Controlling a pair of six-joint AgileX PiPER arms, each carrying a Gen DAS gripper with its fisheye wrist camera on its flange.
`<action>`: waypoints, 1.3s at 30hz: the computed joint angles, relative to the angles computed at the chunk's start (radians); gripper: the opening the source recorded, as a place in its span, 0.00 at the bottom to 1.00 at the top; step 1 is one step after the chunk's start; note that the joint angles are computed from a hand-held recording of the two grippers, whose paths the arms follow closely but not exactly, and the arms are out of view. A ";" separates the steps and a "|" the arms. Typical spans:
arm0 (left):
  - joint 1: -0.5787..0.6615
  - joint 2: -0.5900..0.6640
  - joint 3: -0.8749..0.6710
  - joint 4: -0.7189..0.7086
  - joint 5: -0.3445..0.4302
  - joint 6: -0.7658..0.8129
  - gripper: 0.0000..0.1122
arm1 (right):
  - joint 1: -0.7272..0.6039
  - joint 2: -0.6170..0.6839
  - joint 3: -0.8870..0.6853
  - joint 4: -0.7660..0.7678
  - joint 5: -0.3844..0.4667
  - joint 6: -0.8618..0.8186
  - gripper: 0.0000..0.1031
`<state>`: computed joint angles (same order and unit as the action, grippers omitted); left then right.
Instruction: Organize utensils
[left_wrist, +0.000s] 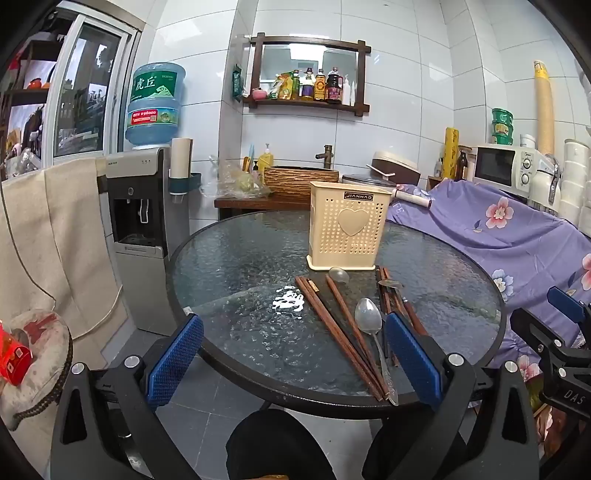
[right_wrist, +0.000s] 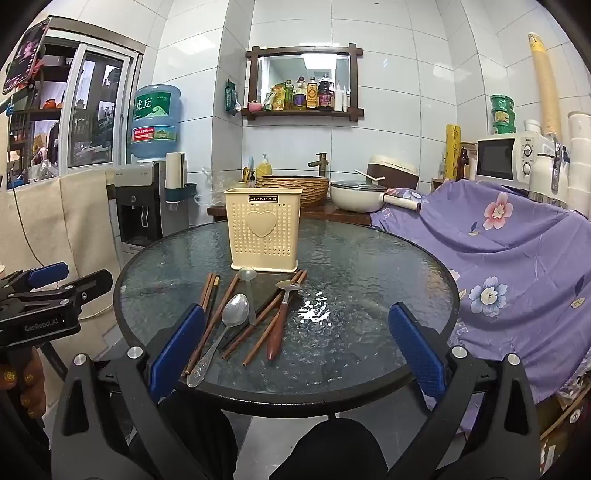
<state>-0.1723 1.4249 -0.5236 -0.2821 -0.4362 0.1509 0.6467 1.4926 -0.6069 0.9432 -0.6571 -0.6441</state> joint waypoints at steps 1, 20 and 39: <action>0.000 0.000 -0.001 0.000 0.002 0.000 0.86 | 0.000 0.000 0.002 -0.006 -0.003 0.009 0.95; 0.007 0.015 0.002 0.028 -0.007 -0.030 0.86 | -0.001 0.008 0.008 -0.016 -0.012 0.031 0.95; 0.017 0.020 0.003 0.056 -0.004 -0.052 0.86 | 0.001 0.016 0.000 -0.005 -0.007 0.027 0.95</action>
